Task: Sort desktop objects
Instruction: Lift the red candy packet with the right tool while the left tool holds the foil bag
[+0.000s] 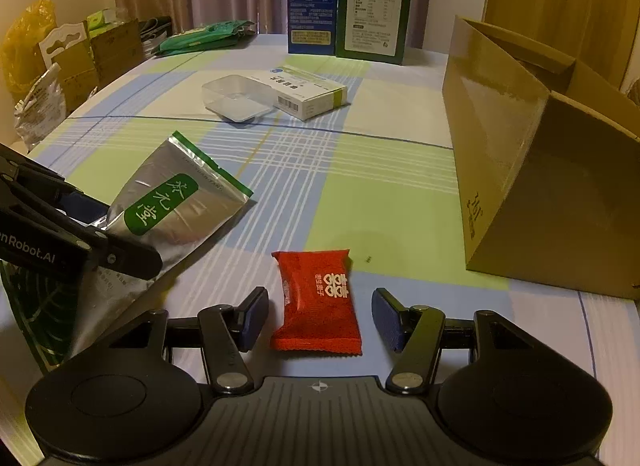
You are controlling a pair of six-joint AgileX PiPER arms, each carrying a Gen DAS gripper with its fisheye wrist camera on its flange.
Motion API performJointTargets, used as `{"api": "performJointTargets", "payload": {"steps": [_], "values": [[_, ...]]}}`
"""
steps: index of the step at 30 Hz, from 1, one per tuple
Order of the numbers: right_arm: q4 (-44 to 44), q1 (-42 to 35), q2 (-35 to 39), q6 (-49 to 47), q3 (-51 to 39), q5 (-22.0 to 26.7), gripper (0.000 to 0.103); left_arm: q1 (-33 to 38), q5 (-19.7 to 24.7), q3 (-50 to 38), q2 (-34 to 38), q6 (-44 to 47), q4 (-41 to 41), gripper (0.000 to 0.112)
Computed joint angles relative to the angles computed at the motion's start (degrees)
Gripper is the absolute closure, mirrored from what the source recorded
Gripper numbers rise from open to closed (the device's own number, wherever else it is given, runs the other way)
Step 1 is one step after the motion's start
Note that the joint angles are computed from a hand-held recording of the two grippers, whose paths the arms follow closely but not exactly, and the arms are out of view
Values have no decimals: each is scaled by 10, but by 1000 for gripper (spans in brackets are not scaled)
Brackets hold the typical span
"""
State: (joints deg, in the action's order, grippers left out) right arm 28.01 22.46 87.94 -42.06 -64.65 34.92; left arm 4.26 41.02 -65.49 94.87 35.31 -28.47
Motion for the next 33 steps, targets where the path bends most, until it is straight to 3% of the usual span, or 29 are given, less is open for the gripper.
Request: {"api": "performJointTargets", "payload": {"steps": [6, 16, 23, 33], "values": [[4, 1, 7, -1, -4, -3, 49, 2, -1, 4, -1, -4, -4, 53], [4, 6, 7, -13, -3, -9, 62, -3, -10, 8, -1, -8, 3, 49], [-5, 11, 6, -9, -1, -18, 68, -3, -11, 12, -4, 0, -3, 60], [-24, 16, 2, 8, 3, -28, 77, 3, -7, 14, -5, 20, -19, 63]]}}
